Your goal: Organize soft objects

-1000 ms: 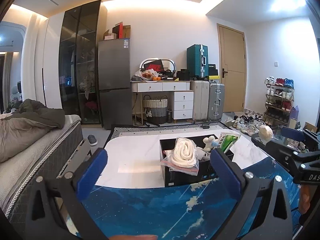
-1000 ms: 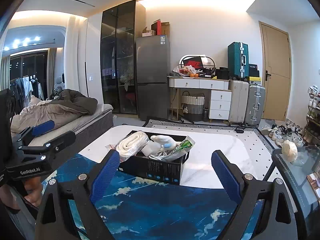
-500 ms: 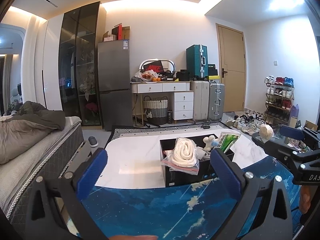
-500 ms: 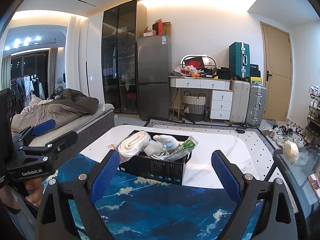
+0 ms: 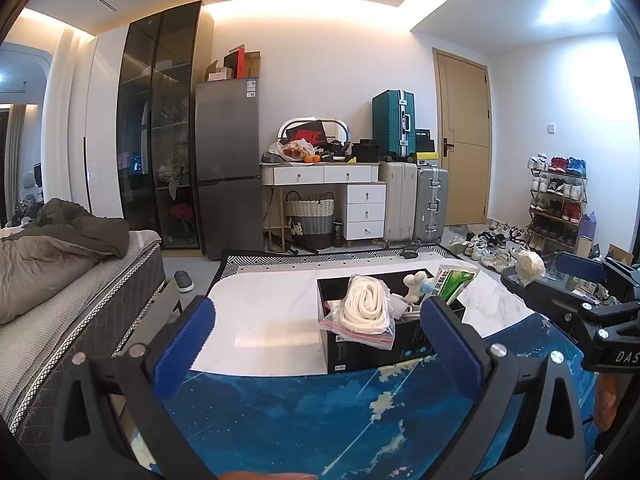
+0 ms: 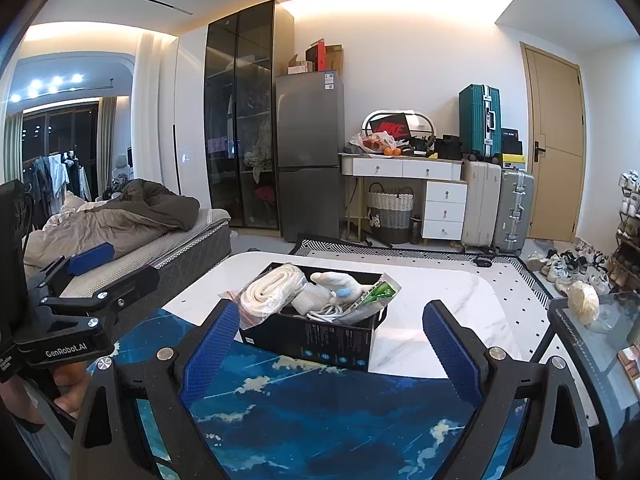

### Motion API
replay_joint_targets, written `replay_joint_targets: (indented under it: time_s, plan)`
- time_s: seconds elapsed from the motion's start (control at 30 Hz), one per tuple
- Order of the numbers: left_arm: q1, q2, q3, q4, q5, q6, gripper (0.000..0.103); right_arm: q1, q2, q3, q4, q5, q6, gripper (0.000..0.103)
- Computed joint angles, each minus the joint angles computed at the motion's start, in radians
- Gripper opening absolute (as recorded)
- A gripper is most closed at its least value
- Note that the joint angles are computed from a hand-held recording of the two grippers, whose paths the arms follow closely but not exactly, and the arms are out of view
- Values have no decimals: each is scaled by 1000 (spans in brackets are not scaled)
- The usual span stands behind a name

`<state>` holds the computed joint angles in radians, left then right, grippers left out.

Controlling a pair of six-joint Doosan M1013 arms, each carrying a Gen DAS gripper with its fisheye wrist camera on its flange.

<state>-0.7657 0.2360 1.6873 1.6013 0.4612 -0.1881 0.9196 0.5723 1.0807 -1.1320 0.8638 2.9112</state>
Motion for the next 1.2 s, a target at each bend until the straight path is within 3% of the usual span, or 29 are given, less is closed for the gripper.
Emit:
replay_joint_targets:
  time_s: [1.2]
  plan:
    - [-7, 2, -2, -5, 15, -10, 103, 1, 6, -5, -3, 2, 7, 94]
